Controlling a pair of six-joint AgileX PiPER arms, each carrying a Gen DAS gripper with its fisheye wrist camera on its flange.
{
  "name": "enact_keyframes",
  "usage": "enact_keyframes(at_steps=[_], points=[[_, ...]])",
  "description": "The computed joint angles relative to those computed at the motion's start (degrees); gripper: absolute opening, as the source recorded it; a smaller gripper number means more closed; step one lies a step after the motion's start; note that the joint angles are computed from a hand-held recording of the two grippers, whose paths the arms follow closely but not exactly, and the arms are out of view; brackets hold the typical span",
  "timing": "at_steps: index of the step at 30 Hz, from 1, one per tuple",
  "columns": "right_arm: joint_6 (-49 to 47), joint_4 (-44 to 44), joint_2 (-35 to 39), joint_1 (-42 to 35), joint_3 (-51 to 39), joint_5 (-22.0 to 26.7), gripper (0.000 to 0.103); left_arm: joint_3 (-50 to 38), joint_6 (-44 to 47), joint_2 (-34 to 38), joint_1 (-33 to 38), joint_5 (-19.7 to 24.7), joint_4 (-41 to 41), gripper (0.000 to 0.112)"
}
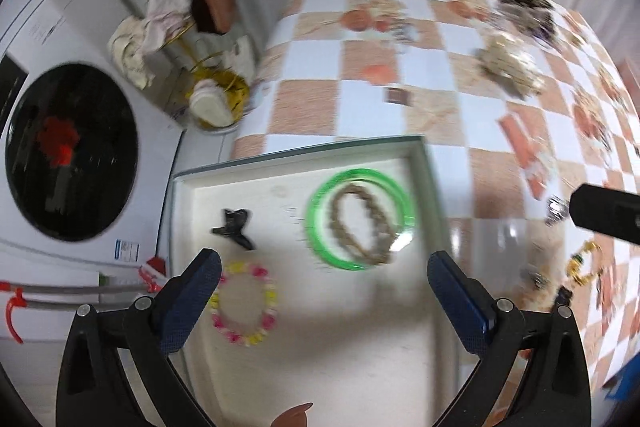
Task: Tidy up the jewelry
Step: 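Move both open tools back over the table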
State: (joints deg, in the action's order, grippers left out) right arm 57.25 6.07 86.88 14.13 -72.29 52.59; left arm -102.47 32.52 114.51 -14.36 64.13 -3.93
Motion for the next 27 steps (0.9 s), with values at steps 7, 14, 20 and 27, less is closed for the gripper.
enact_keyframes(at_steps=[7, 14, 20, 27], points=[[6.87, -3.9, -12.35, -1.31, 11.33, 2.54, 0.088, 6.97, 2.14, -5.68, -5.88, -0.6, -0.26, 0.103], [10.05, -2.6, -23.22, -3.37, 20.45, 7.56, 0.088, 12.82, 0.71, -9.63, -12.68, -3.22, 1.8, 0.103], [13.94, -3.76, -31.97, -3.22, 26.22, 13.26, 0.088, 13.61, -0.76, -8.76, -17.0, -1.73, 3.49, 0.103], [16.92, -2.83, -39.78, -3.35, 32.58, 16.73, 0.088, 15.22, 0.77, -8.79, -20.67, -2.76, 3.36, 0.103]])
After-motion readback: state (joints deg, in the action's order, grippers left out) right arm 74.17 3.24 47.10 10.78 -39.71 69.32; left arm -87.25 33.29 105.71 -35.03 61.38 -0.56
